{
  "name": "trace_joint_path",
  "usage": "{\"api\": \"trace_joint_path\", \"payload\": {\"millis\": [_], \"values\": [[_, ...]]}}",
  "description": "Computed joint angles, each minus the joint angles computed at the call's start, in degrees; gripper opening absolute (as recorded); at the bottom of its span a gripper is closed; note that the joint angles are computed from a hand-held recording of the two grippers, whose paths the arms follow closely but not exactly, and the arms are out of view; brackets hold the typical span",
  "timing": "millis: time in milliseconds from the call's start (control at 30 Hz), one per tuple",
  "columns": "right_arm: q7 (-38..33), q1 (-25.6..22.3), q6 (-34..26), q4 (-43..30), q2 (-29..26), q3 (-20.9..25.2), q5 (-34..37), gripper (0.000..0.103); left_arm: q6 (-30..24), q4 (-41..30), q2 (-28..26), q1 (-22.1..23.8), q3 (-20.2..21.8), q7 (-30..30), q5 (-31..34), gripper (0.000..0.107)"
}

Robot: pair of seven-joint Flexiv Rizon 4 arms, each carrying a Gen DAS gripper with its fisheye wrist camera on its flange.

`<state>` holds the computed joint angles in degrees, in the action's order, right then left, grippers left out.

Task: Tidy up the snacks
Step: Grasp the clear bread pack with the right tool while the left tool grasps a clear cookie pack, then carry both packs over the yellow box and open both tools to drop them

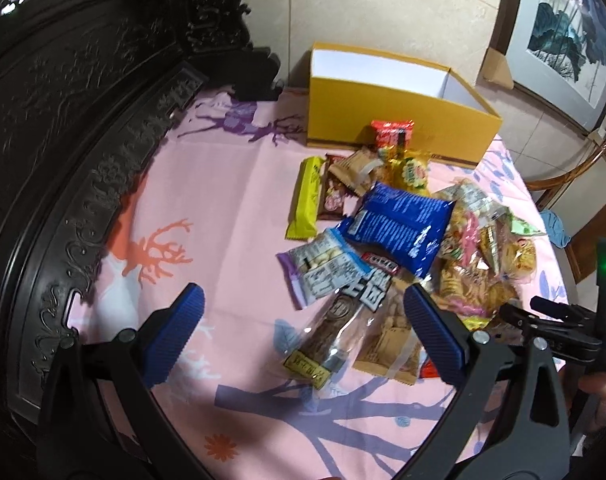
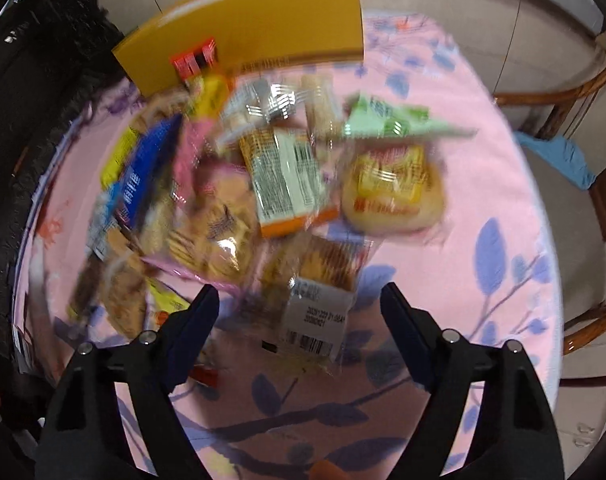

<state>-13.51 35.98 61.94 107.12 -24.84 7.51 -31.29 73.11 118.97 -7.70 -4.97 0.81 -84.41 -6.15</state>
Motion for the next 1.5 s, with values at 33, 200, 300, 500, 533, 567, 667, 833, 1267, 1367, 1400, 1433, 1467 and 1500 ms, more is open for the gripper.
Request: {"api": "trace_joint_path", "payload": {"millis": [33, 200, 300, 500, 533, 567, 667, 833, 1267, 1367, 1400, 1433, 1467, 1500], "values": [[-0.2, -0.2, -0.1, -0.2, -0.5, 0.2, 0.6, 0.084, -0.2, 0.0, -0.2, 0.0, 0.1, -0.1, 0.2, 0.101], [0.0, -0.5, 0.7, -0.7, -1.9, 0.0, 1.6, 0.081, 0.4, 1.1, -0.6, 0.3, -0.2, 1.3, -0.7, 0.101], [-0.9, -0.1, 1.2, -1.6, -2.9, -0.5, 1.3, 0.07, -1.0, 0.5, -1.3, -0.2, 0.4, 0.4, 1.4, 0.101], [-2.3, -0.2, 1.7, -1.5, -2.4, -0.3, 2.0, 0.055, -0.4, 1.4, -2.3, 0.0, -1.6, 4.1, -1.7, 0.101], [-2.4, -0.3, 2.0, -1.2, -2.2, -0.2, 2.3, 0.055, 0.2, 1.7, -2.7, 0.1, -2.6, 6.0, -3.3, 0.101], [-2.4, -0.3, 2.0, -0.9, -1.9, -0.2, 2.4, 0.055, 0.3, 1.7, -3.1, -0.1, -3.3, 7.8, -4.3, 0.101], [-1.9, -0.1, 2.4, 0.7, -0.5, -0.3, 1.9, 0.055, 2.6, 2.7, -4.0, -0.1, -6.6, 15.1, -9.5, 0.101], [-2.2, -1.3, 3.2, 3.0, 0.9, 0.9, 3.7, 0.055, 4.0, 3.3, -6.3, -1.3, -9.7, 24.0, -14.9, 0.101], [-0.5, -1.6, 5.4, 5.4, 1.9, 0.6, 3.0, 0.056, 4.8, 2.8, -9.8, -5.2, -7.0, 22.6, -10.4, 0.082], [-1.2, -1.9, 5.5, 5.3, 1.8, 0.9, 3.6, 0.056, 4.8, 3.5, -10.0, -2.7, -9.9, 24.2, -14.7, 0.081], [-1.2, -1.9, 5.6, 5.4, 1.8, 0.9, 3.6, 0.056, 4.8, 3.6, -9.9, -2.2, -10.5, 24.8, -15.8, 0.076], [-1.3, -1.9, 5.7, 5.3, 1.8, 0.9, 3.8, 0.056, 4.6, 3.8, -9.8, -1.5, -11.3, 25.5, -17.3, 0.074], [-1.5, -2.0, 5.6, 5.2, 1.7, 1.0, 4.0, 0.056, 4.6, 3.9, -9.7, -1.3, -11.5, 25.6, -18.3, 0.068], [-1.8, -2.1, 5.6, 5.1, 1.7, 1.1, 4.2, 0.056, 4.4, 4.1, -9.6, -0.8, -12.0, 26.1, -19.7, 0.063]]}}
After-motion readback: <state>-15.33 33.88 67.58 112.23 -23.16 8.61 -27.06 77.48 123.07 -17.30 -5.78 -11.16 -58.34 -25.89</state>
